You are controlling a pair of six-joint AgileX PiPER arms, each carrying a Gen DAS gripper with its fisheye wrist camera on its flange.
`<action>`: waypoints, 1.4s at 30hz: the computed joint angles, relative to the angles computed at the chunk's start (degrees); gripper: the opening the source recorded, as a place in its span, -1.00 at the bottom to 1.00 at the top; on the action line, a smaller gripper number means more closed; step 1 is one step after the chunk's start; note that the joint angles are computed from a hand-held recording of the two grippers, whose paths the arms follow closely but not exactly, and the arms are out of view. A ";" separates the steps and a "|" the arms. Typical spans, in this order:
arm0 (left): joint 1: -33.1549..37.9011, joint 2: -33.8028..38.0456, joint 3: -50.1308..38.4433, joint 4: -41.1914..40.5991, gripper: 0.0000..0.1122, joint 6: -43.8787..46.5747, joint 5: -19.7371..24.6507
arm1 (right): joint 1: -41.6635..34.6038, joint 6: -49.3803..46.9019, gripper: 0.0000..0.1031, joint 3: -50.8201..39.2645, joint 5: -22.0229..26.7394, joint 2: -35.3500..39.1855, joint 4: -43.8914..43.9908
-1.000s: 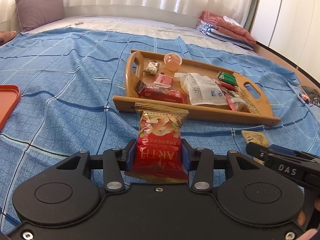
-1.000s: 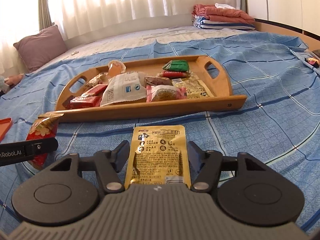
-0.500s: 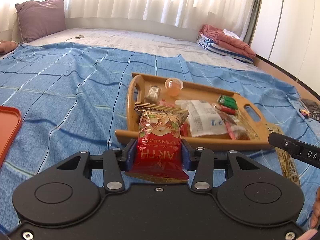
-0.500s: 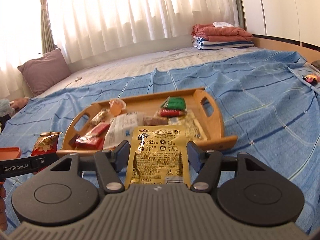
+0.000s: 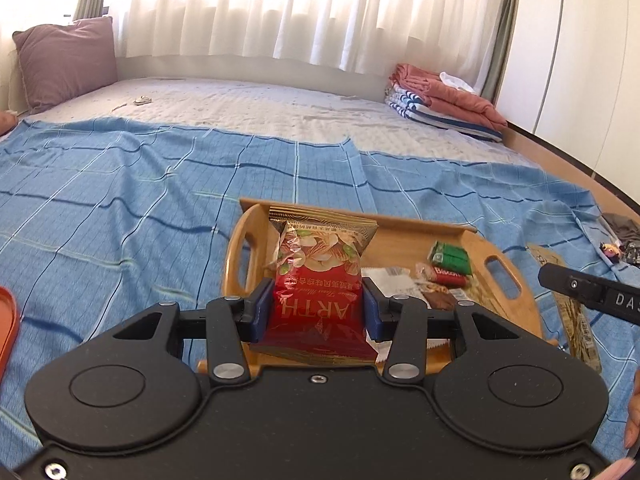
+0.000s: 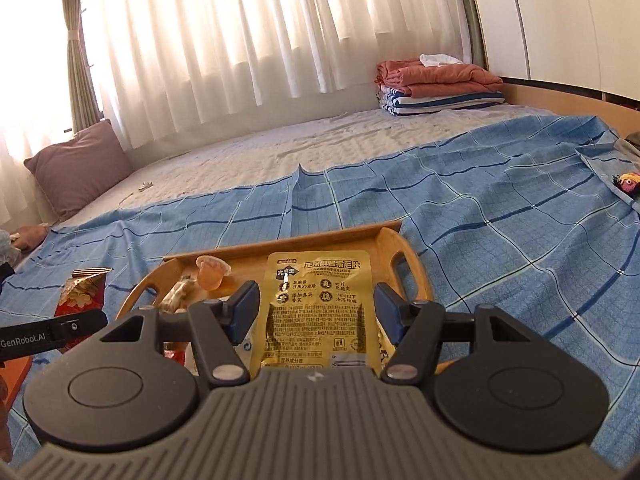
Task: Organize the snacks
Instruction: 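Carry the chip bag and yellow packet over the wooden tray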
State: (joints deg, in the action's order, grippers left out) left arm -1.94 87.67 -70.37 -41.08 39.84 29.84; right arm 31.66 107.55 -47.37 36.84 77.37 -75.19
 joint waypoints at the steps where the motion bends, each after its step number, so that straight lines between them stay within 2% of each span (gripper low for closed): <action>1: -1.01 1.14 -1.49 1.93 -0.24 -2.13 -0.13 | -1.63 -1.27 0.27 -1.17 -1.45 0.73 1.00; 7: -4.60 8.59 -11.22 10.22 -0.24 -12.46 3.21 | -8.81 -8.83 0.27 -7.22 -7.44 5.53 6.97; 10: -5.71 13.37 -17.41 13.50 -0.24 -16.50 5.93 | -12.76 -11.78 0.27 -8.89 -12.54 7.51 8.82; 13: -6.30 17.68 -22.68 14.90 -0.24 -18.26 7.60 | -15.17 -16.26 0.27 -11.99 -13.84 10.59 12.38; 25: -9.23 30.45 -39.24 25.08 -0.23 -30.12 11.08 | -18.03 -31.55 0.27 -26.85 -13.51 23.30 28.61; 33: -9.20 35.66 -45.40 28.61 -0.23 -32.83 12.77 | -16.92 -38.29 0.28 -36.40 -10.03 31.02 33.69; 42: -8.56 39.79 -50.52 30.66 -0.23 -34.29 14.60 | -16.79 -43.71 0.27 -41.98 -8.08 36.02 37.29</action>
